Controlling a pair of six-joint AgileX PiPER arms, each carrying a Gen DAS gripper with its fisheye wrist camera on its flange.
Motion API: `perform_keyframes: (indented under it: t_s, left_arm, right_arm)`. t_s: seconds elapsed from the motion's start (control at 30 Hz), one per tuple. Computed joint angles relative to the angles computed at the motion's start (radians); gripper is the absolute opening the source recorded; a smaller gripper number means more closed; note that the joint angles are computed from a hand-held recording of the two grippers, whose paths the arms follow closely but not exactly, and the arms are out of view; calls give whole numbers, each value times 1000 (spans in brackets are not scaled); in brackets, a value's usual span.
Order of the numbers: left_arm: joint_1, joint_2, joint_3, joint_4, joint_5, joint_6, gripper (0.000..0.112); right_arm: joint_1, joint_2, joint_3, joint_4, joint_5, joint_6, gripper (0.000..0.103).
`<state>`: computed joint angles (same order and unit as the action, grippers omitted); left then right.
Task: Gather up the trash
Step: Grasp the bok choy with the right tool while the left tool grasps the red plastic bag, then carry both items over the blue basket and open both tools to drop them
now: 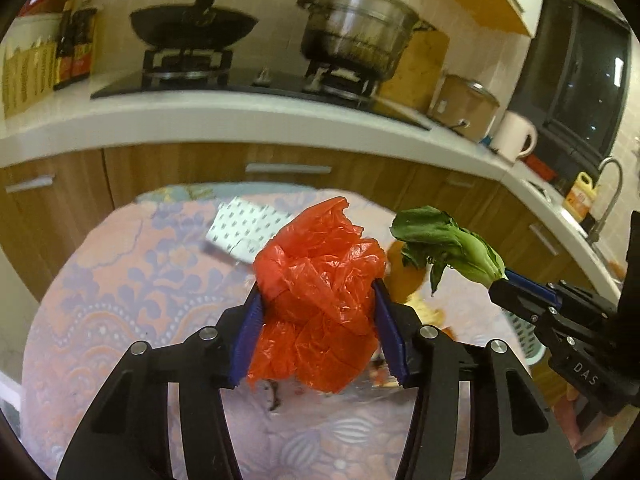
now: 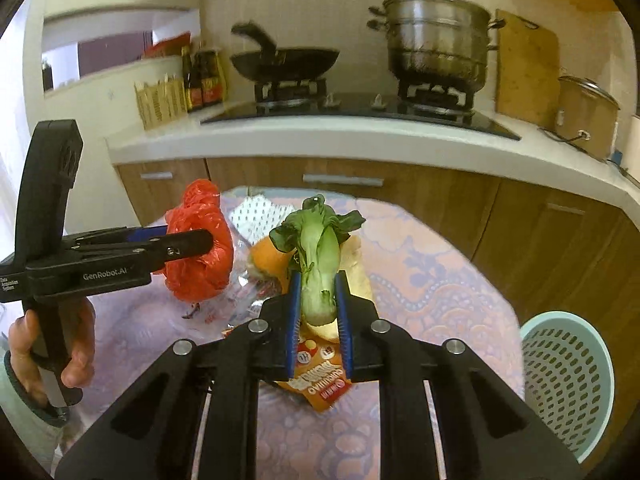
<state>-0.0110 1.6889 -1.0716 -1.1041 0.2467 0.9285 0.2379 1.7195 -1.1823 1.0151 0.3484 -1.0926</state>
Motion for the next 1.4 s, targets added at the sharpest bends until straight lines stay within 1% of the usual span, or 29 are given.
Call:
perform_keyframes:
  t_s: [0.07,0.1,0.17,0.23,0.27,0.33,0.47,0.53,0.6,0.77,0.9,1.0,1.1,1.27,1.4]
  left_arm:
    - [-17,-20,-12,80,0,-70,50]
    - [-39,-35,-19,141,-5,-131,50]
    - [-63,-42,-36,186,2,-174,50]
    - [-113,-44,-61,303,-4,-284,50]
    - [-137,-42,-72,365,-8,-343,50]
    - [-195,-23,-112,503,-6,-477,50]
    - [-283,33,-186,673,6,-638,50]
    - [-331,71,-235,769,15,-736,50]
    - [-362,107,-279,805,31,-777,50]
    - [-434,218,-434,866,110,-864,50]
    - [-495,313,-567,971,176,-963,50]
    - [-523,393,-679,986,233,-989,50]
    - [-535,475,-796,957,294,-980,50]
    - [-553,604,-988,948,397,-988,51]
    - [-557,718,-1165,935,487,-1013,51]
  right_arm:
    - [-29,-51,41,61,-4,-53,14]
    - [-43,-74,62,86,-13,-72,14]
    - [-80,-101,88,137,6,-105,14]
    - [-126,-128,119,185,20,-139,14]
    - [-142,-139,133,195,16,-147,14]
    - [-205,-155,150,221,40,-165,14]
    - [-313,-169,161,228,67,-166,14]
    - [-362,-164,155,202,80,-135,14]
    - [-404,-162,162,201,74,-138,14]
    - [-518,-132,173,247,97,-182,14]
    - [-605,-77,165,263,110,-189,14]
    - [-652,-27,150,263,116,-178,14]
    - [-671,20,122,227,109,-131,14]
    - [-684,133,41,103,92,38,14]
    - [-681,231,-42,-5,105,182,14]
